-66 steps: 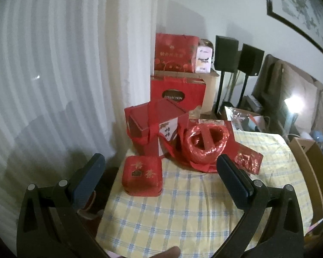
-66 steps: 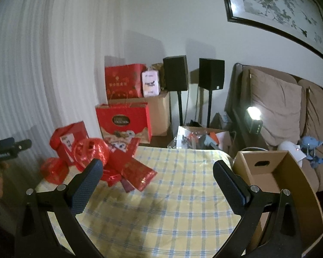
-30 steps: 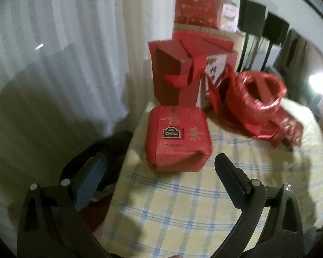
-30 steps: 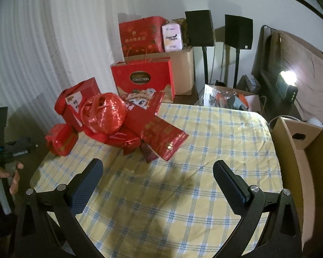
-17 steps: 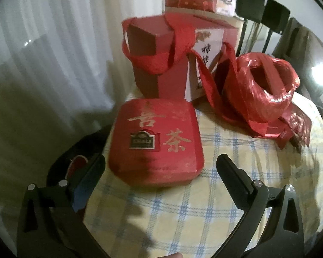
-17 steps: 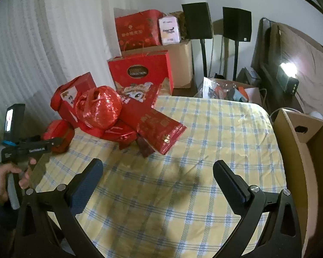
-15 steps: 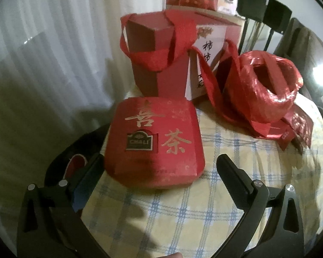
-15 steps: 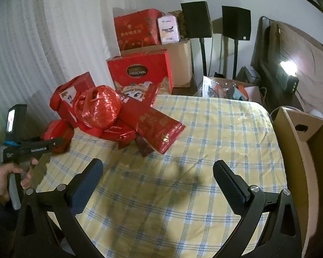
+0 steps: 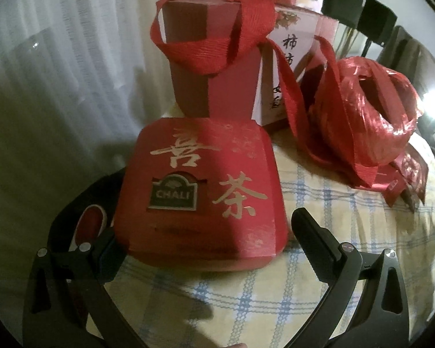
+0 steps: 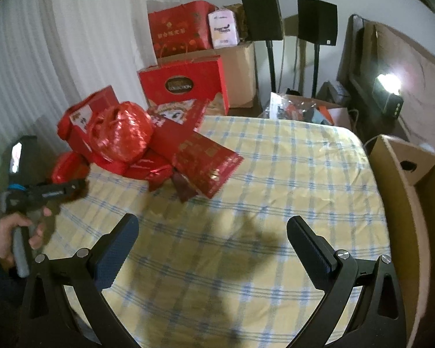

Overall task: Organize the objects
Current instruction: 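Grasp the red CHALI tea box with the left gripper while the right gripper grasps the long red bag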

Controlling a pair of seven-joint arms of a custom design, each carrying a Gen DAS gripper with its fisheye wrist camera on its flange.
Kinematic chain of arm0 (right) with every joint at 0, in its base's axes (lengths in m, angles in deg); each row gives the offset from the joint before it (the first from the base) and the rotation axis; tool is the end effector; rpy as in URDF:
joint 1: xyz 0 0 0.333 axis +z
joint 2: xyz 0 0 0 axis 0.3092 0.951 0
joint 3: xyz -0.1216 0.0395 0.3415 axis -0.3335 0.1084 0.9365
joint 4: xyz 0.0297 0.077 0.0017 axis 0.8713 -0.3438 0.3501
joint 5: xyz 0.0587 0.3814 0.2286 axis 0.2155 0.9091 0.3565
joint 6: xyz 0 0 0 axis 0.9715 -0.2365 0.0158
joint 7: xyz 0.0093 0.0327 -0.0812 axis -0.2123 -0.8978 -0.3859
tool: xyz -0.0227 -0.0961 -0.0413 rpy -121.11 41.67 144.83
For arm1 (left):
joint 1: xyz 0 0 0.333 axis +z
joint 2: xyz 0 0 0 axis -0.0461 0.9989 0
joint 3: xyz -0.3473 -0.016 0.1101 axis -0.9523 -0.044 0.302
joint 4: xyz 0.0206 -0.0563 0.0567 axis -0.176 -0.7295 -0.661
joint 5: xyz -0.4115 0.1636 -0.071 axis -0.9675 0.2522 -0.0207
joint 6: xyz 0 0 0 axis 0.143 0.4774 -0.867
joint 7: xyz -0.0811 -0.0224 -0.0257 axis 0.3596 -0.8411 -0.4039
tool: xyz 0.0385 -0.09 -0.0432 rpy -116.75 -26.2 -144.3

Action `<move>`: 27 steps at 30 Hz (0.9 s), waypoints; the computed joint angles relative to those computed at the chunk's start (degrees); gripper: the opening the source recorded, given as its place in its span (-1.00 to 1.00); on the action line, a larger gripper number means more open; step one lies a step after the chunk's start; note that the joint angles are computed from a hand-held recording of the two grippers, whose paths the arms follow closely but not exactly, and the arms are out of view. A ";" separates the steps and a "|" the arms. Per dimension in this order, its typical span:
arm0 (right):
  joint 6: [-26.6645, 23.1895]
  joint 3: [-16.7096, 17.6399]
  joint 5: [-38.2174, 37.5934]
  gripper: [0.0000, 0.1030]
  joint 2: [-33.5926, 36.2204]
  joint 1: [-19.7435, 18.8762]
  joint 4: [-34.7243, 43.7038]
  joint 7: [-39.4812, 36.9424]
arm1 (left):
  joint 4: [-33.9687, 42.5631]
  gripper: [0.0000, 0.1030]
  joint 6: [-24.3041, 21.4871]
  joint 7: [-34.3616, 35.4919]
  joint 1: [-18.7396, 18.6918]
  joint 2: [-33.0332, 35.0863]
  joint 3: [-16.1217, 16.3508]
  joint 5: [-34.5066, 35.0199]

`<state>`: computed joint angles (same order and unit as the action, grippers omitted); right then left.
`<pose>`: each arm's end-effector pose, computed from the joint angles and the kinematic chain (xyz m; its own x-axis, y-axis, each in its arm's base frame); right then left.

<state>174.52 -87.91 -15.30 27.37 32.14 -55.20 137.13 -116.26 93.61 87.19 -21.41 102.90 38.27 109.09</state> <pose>0.6356 0.1378 0.4462 0.1309 -0.9862 -0.1009 -0.7085 -0.0219 -0.7054 0.7314 -0.3292 0.3939 0.0626 -0.9964 0.0577 -0.8261 -0.0842 -0.5572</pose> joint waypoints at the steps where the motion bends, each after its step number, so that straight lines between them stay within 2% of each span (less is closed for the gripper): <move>1: -0.42 -0.30 -0.48 1.00 0.21 0.09 0.25 0.17 | 0.31 1.00 -0.12 0.08 -0.12 0.25 0.08 0.18; 6: -2.40 -2.83 -6.21 1.00 1.64 1.52 2.04 2.84 | 1.07 0.92 -0.58 0.00 -0.69 0.86 0.59 1.04; 10: -3.01 -6.53 -14.57 1.00 4.70 4.38 5.17 6.97 | 1.30 0.82 -1.43 0.14 -0.87 0.98 0.80 1.65; 13: -7.01 -7.33 -18.15 1.00 7.95 5.26 9.72 6.26 | 1.28 0.72 -1.84 0.56 -0.87 0.96 0.93 2.44; 18: -8.16 -6.25 -19.23 1.00 13.28 4.70 16.52 1.17 | -0.07 0.61 -0.18 0.68 -0.20 0.33 0.77 2.45; 20: -9.27 -5.01 -17.48 1.00 15.58 3.63 19.30 -2.03 | -0.41 0.53 0.21 0.67 0.06 0.11 0.72 2.27; 23: -9.59 1.62 -8.96 0.99 17.80 -1.84 21.95 -11.18 | -0.89 0.53 0.68 1.28 0.37 -0.11 0.56 2.06; 26: -12.03 6.07 -2.25 0.98 20.13 -5.06 25.28 -18.40 | -1.62 0.53 1.34 1.17 0.34 -0.53 0.72 2.33; 27: -12.59 6.30 -1.02 0.94 20.63 -5.07 26.01 -19.67 | -1.74 0.53 1.50 1.28 0.41 -0.59 0.70 2.33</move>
